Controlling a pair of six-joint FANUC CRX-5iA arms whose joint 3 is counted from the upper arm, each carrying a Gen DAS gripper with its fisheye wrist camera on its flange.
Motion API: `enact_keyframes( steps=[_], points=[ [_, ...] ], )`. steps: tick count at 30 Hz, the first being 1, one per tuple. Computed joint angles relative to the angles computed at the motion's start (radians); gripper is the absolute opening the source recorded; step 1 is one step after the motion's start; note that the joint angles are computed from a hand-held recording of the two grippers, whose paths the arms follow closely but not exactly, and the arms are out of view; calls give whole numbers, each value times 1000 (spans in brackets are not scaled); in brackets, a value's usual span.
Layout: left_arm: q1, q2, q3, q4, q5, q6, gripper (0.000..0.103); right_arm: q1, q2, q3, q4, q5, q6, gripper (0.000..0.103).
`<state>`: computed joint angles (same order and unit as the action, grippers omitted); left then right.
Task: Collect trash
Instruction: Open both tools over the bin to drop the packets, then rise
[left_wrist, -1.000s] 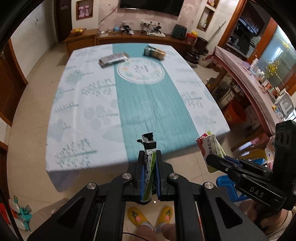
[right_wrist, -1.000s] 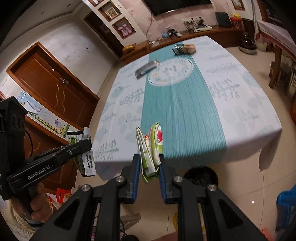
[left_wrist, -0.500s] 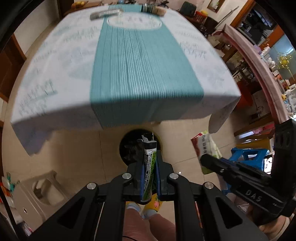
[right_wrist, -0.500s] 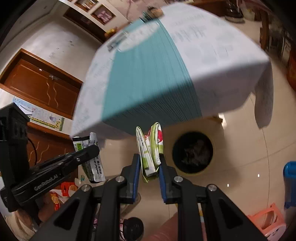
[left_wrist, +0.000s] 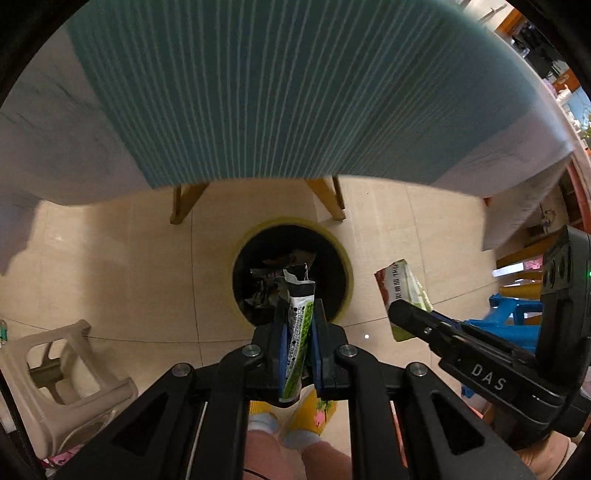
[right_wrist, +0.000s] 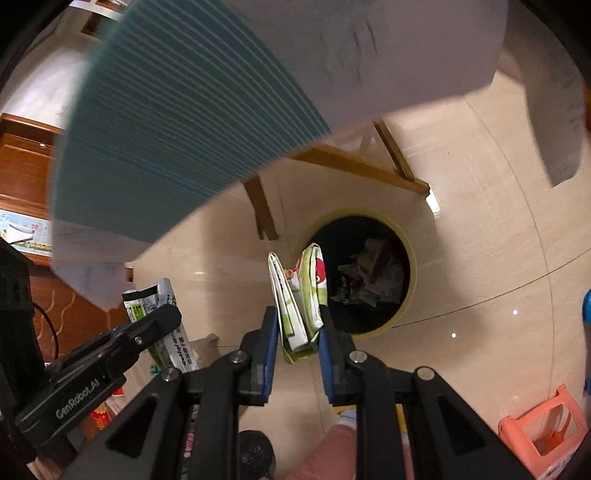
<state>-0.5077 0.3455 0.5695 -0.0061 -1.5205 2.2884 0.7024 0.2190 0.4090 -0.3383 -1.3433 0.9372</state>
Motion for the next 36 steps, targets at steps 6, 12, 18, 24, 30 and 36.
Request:
enact_keyframes(
  steps=[6,12,18,24,30,36],
  points=[
    [13,2,-156,0,148,-9,11,0,43,-101,-15,123,45,24],
    [27,5,-254,-17,247,-2,37,-4,110,-137,-23,192,60,27],
    [40,9,-279,-45,267,34,83,10,140,-160,3,230,33,48],
    [31,-6,-291,-93,274,46,92,19,149,-158,26,246,42,63],
    [4,-21,-253,-146,236,68,92,28,137,-154,73,227,4,63],
    [-12,-16,-172,-162,158,72,92,24,117,-124,86,177,3,63]
  ],
)
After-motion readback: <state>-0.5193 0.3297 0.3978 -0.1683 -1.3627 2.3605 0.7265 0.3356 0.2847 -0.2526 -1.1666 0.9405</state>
